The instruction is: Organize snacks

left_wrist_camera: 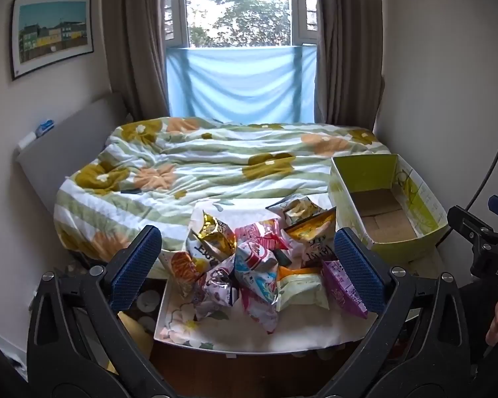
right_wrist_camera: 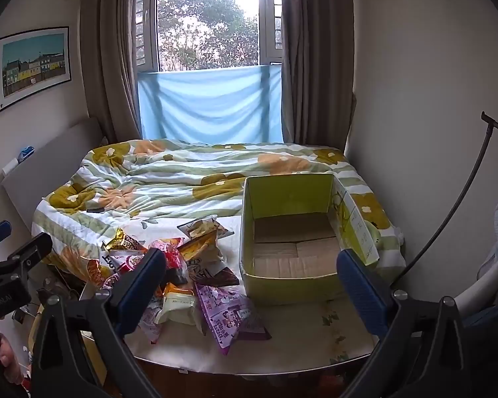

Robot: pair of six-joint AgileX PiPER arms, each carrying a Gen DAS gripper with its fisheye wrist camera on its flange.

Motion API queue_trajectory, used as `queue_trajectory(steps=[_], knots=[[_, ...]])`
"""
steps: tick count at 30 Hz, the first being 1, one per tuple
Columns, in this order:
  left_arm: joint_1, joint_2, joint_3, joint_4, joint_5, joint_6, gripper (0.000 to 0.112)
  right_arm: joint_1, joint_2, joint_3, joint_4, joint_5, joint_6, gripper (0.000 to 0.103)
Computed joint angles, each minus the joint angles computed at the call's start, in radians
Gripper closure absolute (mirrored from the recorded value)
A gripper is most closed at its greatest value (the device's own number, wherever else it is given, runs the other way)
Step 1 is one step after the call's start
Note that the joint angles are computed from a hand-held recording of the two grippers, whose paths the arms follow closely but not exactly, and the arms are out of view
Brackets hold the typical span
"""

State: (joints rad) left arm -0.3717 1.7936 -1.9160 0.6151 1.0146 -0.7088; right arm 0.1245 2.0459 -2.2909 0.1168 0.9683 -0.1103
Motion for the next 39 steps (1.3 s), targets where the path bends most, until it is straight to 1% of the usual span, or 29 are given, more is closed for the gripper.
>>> queue_trajectory(steps=[3, 4, 6, 12, 19, 21, 26, 29, 30, 34, 36, 39], knots=[[0.006, 0.018, -0.024, -0.015, 0.008, 0.014, 0.010, 0.003, -0.024, 0.033, -0.005, -0.001, -0.004, 0.001], [0.006, 0.023, -0.030, -0.016, 0.011, 0.016, 0.010, 0.001, 0.006, -0.003, -0.004, 0.003, -0.003, 0.001], [0.006, 0.029, -0.031, -0.014, 0.010, 0.012, 0.010, 0.004, 0.053, -0.084, -0.009, 0.039, 0.006, 0.001], [0.013, 0.045, -0.044, -0.025, 0.012, 0.013, 0.010, 0.004, 0.085, -0.119, -0.001, 0.057, 0.006, 0.001], [0.012, 0.066, -0.070, -0.021, 0.021, 0.028, 0.010, 0.008, 0.083, -0.108, -0.003, 0.049, 0.015, 0.001], [0.013, 0.066, -0.071, -0.021, 0.021, 0.029, 0.010, 0.006, 0.105, -0.152, -0.001, 0.074, 0.015, 0.001], [0.015, 0.070, -0.079, -0.026, 0.021, 0.033, 0.010, 0.004, 0.115, -0.171, 0.000, 0.086, 0.015, 0.001], [0.016, 0.074, -0.085, -0.031, 0.019, 0.034, 0.010, 0.003, 0.140, -0.221, -0.004, 0.113, 0.019, 0.001], [0.015, 0.078, -0.092, -0.031, 0.023, 0.037, 0.010, 0.005, 0.141, -0.224, -0.007, 0.115, 0.020, 0.001], [0.017, 0.081, -0.098, -0.036, 0.023, 0.044, 0.010, 0.007, 0.108, -0.156, -0.013, 0.076, 0.022, 0.001], [0.017, 0.082, -0.100, -0.040, 0.022, 0.047, 0.010, 0.003, 0.121, -0.179, -0.009, 0.089, 0.021, 0.001], [0.016, 0.081, -0.099, -0.040, 0.021, 0.046, 0.010, 0.002, 0.118, -0.173, -0.008, 0.084, 0.019, 0.001]])
